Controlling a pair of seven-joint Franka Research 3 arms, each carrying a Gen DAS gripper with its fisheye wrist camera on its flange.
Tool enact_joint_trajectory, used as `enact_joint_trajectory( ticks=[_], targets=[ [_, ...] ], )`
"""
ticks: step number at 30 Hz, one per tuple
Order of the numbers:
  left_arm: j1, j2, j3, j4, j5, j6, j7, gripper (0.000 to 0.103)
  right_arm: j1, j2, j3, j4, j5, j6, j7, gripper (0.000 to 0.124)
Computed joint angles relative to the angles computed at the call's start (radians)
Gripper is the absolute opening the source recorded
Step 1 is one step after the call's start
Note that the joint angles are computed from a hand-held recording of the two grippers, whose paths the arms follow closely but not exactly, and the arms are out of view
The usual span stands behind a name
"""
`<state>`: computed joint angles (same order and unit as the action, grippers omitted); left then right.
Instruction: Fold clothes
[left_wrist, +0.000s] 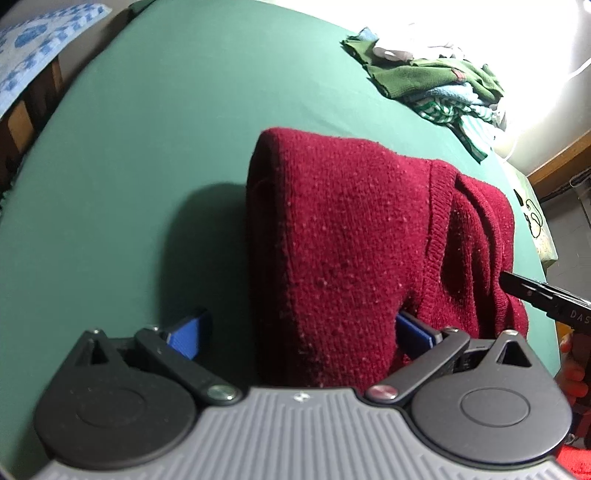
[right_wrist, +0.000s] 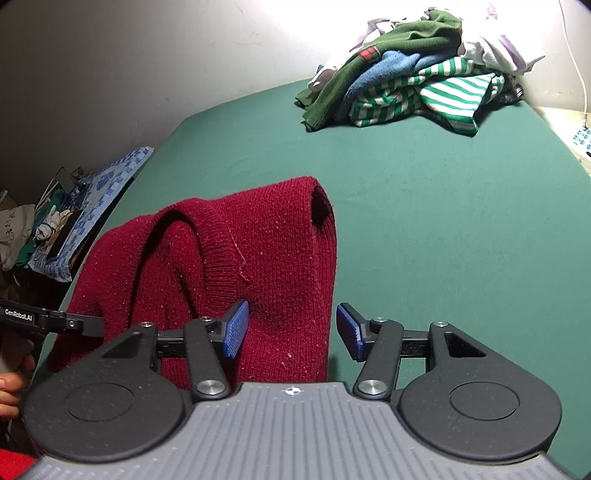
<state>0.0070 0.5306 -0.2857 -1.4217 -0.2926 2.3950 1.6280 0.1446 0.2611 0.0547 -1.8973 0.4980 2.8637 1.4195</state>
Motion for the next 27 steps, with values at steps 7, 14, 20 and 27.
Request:
enact_joint_trajectory(
  ticks=[7,14,20,27],
  targets=[
    [0.002,0.004,-0.008,0.0,-0.002,0.013,0.033,0.102,-0.003,0.008,-0.002,0.011,0.012,-0.043,0.019,0.061],
    [0.0,0.01,-0.019,-0.004,-0.005,0.045,0.071,0.102,-0.008,0.016,0.011,0.016,0.043,-0.044,0.011,0.062],
    [-0.002,0.027,-0.028,0.017,-0.015,0.045,0.096,0.102,-0.012,0.028,0.018,0.032,0.067,-0.054,-0.01,0.062],
    [-0.029,0.044,-0.013,0.045,0.023,0.043,0.078,0.102,0.008,0.046,-0.003,0.06,0.0,-0.073,0.024,0.068]
  ],
)
